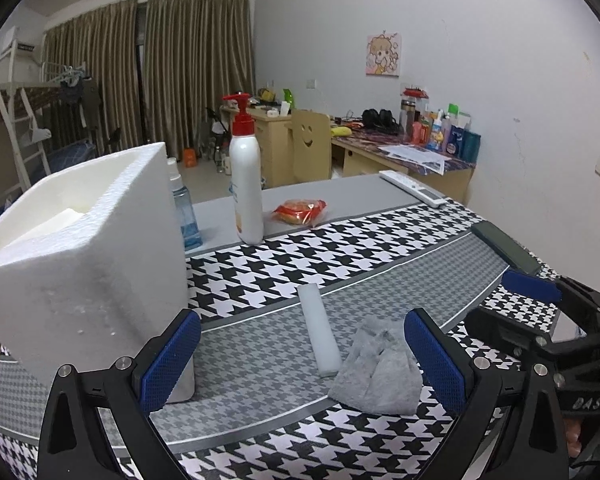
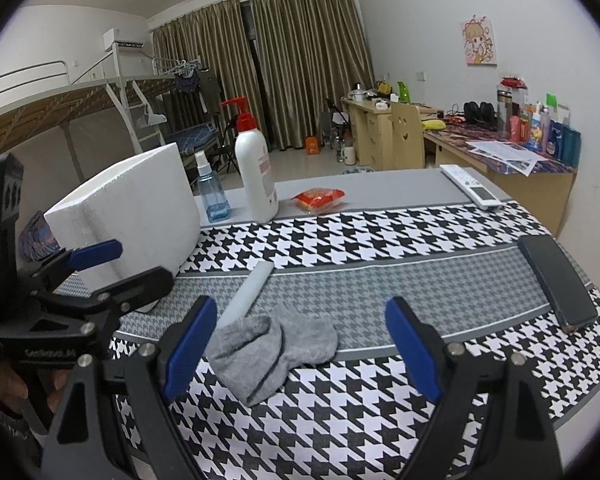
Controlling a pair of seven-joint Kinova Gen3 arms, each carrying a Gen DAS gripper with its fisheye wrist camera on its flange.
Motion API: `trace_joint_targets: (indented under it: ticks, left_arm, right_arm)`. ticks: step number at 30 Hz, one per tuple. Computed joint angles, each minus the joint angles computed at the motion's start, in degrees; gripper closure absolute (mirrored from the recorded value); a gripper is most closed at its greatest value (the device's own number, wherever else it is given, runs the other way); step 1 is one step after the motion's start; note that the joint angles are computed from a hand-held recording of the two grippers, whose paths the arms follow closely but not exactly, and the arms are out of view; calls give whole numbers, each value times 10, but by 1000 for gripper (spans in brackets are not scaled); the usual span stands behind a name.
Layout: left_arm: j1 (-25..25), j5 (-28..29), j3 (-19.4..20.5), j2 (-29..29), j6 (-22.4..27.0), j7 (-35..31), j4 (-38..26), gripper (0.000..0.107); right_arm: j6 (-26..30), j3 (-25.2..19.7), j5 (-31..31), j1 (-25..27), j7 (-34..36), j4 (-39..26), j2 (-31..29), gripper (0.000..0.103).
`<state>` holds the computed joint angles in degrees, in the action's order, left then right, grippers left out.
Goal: Organize soft objects
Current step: 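Grasp the white foam stick with the left tool while the right tool approaches the grey sock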
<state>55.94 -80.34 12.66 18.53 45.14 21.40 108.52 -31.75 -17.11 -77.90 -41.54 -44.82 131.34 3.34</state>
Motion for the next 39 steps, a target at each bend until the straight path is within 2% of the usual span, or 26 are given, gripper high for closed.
trace_joint_targets:
  ticks: [8,11,14,18,28,32,33,37,39]
  left_arm:
    - [-19,31,-11,7,-39,-43,-20,6]
    - [-14,44,-20,19,-31,-53,-34,6]
    - [-9,42,-29,27,-35,-59,-42,6]
    - [-7,46,-39,36,-40,-68,-55,6]
    - [-4,71,-60,52,-88,-104,-73,6]
    - [-4,101,-70,59,-93,-126,-86,8]
    - [-6,115,-71,63,-90,-138,-92,11]
    - [-16,176,-78,70,-98,-183,-105,13]
    - [-12,190,-88,72,-107,-195,-105,15]
  right_arm:
    - [24,9,9,8,-15,6,6,14]
    - [32,12,15,10,-16,7,7,14]
    - [33,14,-9,7,10,1,10,14]
    - [47,17,-7,12,12,0,11,14]
    - [61,21,-22,11,33,-4,16,14]
    - [66,22,-22,12,35,-3,15,14]
    - [67,22,-19,12,34,-3,15,14]
    - [73,24,-22,13,42,-6,18,14]
    - [76,25,-21,13,43,-7,19,14]
